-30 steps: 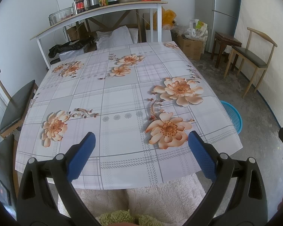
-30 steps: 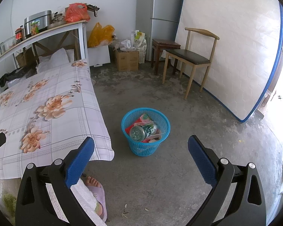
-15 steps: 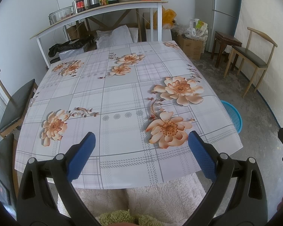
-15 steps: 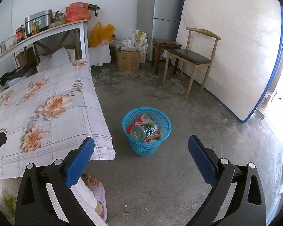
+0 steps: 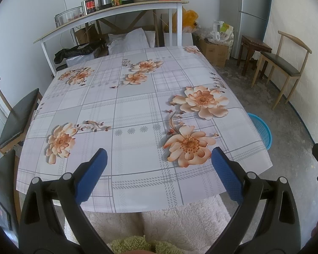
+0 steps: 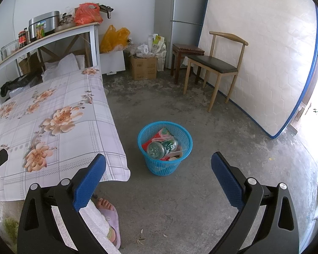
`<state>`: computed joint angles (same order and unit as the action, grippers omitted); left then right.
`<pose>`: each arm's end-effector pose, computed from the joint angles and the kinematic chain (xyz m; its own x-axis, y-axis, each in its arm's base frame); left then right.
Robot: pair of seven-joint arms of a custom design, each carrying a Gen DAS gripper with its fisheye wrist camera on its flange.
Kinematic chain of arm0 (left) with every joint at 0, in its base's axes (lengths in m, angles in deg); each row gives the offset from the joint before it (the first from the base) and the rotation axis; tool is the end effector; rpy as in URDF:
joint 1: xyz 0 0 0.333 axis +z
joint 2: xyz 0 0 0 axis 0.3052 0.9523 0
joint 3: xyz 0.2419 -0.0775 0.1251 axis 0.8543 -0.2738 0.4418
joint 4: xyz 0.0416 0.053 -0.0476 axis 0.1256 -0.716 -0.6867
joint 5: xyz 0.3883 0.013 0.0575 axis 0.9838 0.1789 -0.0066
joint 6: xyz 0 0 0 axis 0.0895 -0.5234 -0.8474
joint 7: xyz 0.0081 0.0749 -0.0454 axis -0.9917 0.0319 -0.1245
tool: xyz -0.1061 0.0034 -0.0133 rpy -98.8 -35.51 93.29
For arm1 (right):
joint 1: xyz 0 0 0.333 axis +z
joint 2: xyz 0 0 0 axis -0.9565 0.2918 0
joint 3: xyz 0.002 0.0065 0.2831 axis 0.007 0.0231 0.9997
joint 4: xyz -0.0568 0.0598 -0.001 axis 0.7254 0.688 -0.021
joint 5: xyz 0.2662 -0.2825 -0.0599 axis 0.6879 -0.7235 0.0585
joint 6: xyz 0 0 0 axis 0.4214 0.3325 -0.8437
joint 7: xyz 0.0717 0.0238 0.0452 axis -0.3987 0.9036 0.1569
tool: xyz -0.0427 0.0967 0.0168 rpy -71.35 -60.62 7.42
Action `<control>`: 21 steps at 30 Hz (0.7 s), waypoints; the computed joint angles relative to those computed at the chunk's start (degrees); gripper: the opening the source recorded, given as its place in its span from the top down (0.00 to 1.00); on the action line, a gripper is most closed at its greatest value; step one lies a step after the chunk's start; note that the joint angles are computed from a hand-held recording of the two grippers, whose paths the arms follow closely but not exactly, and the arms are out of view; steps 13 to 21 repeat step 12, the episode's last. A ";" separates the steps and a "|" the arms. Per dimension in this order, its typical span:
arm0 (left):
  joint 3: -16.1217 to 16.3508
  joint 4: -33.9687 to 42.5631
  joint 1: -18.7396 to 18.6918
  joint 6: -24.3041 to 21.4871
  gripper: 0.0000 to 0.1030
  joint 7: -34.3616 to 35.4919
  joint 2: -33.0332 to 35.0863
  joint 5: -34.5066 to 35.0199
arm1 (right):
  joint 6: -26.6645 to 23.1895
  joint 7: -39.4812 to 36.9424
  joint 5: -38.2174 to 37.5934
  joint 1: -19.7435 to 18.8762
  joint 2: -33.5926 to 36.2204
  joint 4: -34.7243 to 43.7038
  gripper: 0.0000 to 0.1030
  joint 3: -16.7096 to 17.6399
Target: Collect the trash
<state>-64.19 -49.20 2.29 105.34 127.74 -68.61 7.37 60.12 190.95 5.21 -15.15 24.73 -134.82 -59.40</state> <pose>0.4945 -0.2697 0.7258 -0.0649 -0.9960 -0.0616 -0.7250 0.0895 -0.6829 0.4096 0.4960 0.6891 -0.4049 -0.9129 0.0518 -0.5974 0.2212 -0.7708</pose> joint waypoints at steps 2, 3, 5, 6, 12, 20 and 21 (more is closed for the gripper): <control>0.07 0.21 0.06 -0.11 0.08 0.26 0.11 -0.13 | 0.05 -0.02 -0.04 0.01 0.17 0.19 0.06 -0.01; 0.02 0.18 0.03 -0.16 0.08 0.13 0.11 -0.12 | -0.02 -0.08 -0.03 0.05 0.26 0.37 0.06 -0.05; 0.07 0.38 0.07 -0.25 0.08 0.28 0.20 -0.27 | 0.06 -0.11 -0.01 0.07 0.20 0.28 0.06 -0.13; 0.08 0.39 0.08 -0.22 0.08 0.34 0.21 -0.32 | -0.04 -0.28 -0.06 0.11 0.45 0.71 0.06 -0.17; 0.00 0.07 0.03 -0.14 0.08 0.12 0.02 -0.26 | 0.04 -0.37 0.10 0.21 0.48 0.81 0.06 -0.43; 0.00 0.07 0.03 -0.14 0.08 0.12 0.02 -0.26 | 0.04 -0.37 0.10 0.21 0.48 0.81 0.06 -0.43; 0.00 0.07 0.03 -0.14 0.08 0.12 0.02 -0.26 | 0.04 -0.37 0.10 0.21 0.48 0.81 0.06 -0.43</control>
